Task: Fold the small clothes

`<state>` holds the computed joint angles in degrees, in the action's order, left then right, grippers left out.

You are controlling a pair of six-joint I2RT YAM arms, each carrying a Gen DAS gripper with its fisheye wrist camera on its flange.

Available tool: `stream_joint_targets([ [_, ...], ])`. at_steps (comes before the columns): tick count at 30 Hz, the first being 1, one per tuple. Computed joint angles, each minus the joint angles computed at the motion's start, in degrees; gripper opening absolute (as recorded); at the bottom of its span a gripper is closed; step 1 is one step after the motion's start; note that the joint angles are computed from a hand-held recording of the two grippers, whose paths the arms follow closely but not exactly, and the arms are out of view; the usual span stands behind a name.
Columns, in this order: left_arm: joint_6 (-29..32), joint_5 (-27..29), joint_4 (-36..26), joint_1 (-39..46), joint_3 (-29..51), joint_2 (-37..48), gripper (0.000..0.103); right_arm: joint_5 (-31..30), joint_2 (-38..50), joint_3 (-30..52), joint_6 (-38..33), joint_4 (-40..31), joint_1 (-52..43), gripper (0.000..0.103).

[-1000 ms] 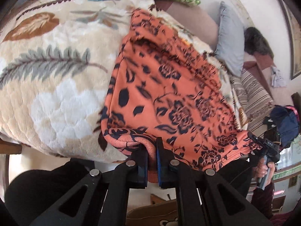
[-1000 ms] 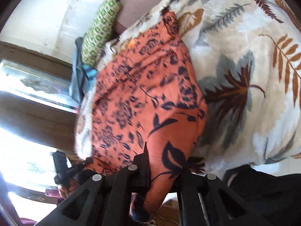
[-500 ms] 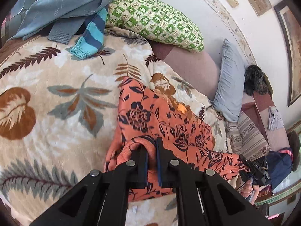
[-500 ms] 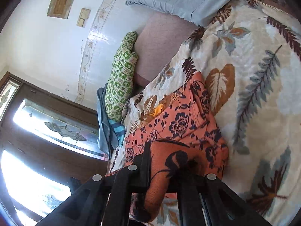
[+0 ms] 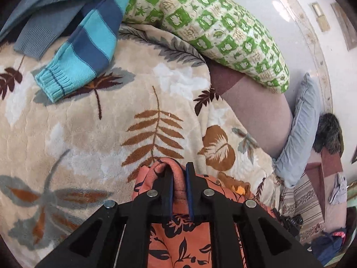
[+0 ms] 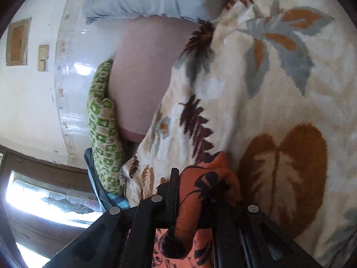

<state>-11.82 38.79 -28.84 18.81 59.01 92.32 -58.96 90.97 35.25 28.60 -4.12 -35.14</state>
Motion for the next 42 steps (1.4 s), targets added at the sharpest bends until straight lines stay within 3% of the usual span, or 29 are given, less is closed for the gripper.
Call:
stream_joint_targets([
  [3,-4.2,4.5,8.3,3.1,-7.1,-3.5,0.014,-5.6,2.8,-0.1,0.7,2.7,-3.1,0.010],
  [4,-6.9,4.1,11.0,4.0,-9.4,-5.3,0.028,-6.9,3.0,-0.4,1.0,3.8,-3.4,0.010],
  [5,-9.5,3.5,13.8,5.6,-12.1,-7.9,0.053,-7.8,2.8,-0.8,1.6,4.6,-3.5,0.010],
  [6,-12.6,3.3,17.2,7.5,-15.0,-10.7,0.065,-8.0,2.3,-1.4,2.7,5.4,-3.6,0.010],
  [7,-15.9,3.4,21.2,9.6,-18.2,-13.7,0.074,-8.4,1.9,-2.0,4.1,6.3,-3.9,0.010],
  [8,-18.2,2.7,23.0,11.4,-20.3,-16.5,0.074,-9.5,1.7,-2.9,6.2,8.4,-4.3,0.011],
  [9,-18.2,1.7,20.7,12.7,-20.7,-18.9,0.074,-10.8,1.4,-4.1,9.1,11.4,-5.1,0.014],
  [10,-16.7,1.6,17.3,13.6,-20.5,-21.2,0.074,-11.6,0.3,-5.8,12.7,15.1,-6.1,0.024],
  [11,-15.1,2.3,14.9,14.4,-21.3,-24.3,0.074,-12.1,-1.1,-7.5,16.5,19.2,-7.4,0.053],
  [13,-11.8,-0.4,9.6,12.3,-24.0,-33.0,0.076,-12.1,-4.3,-12.6,27.3,32.7,-10.7,0.088],
  [14,-9.9,-3.5,6.8,9.5,-24.9,-36.7,0.077,-12.0,-6.1,-13.9,30.4,35.9,-12.1,0.088],
  [15,-8.9,-7.5,4.8,5.5,-26.1,-40.1,0.077,-12.2,-8.3,-13.0,28.1,31.3,-12.4,0.088],
  [17,-8.9,-14.2,3.1,-3.2,-28.3,-44.1,0.077,-10.7,-14.2,-7.2,12.3,8.7,-9.8,0.086],
  [18,-9.5,-17.7,3.1,-8.1,-28.7,-44.2,0.077,-7.7,-17.7,-4.9,5.7,-0.1,-6.6,0.085],
  [20,-10.9,-27.1,2.8,-17.4,-29.0,-43.8,0.077,2.0,-23.7,-1.0,-5.3,-13.9,4.0,0.074],
  [22,-12.5,-37.1,3.5,-24.6,-29.8,-42.4,0.077,13.1,-27.1,0.6,-10.2,-20.3,17.5,0.061],
  [23,-12.8,-40.9,4.1,-26.8,-30.3,-41.3,0.077,18.5,-27.6,0.8,-10.5,-21.3,24.6,0.053],
  [25,-13.3,-46.8,4.4,-29.0,-30.3,-37.6,0.077,28.4,-25.6,1.6,-9.9,-21.6,37.3,0.046],
  [30,-13.7,-48.5,5.3,-23.6,-30.2,-30.6,0.077,46.7,-15.8,3.3,-9.0,-15.9,54.9,0.044],
  [33,-13.5,-39.8,7.1,-16.0,-30.3,-28.0,0.082,50.5,-7.9,7.7,-7.5,-13.0,55.7,0.045],
  [38,-12.4,-41.0,7.0,-16.4,-29.1,-26.5,0.082,55.6,7.3,25.7,-7.0,-17.5,53.1,0.045],
  [42,-12.5,-38.9,5.6,-15.0,-28.2,-26.4,0.082,55.7,6.8,30.0,-3.6,-15.7,51.5,0.045],
])
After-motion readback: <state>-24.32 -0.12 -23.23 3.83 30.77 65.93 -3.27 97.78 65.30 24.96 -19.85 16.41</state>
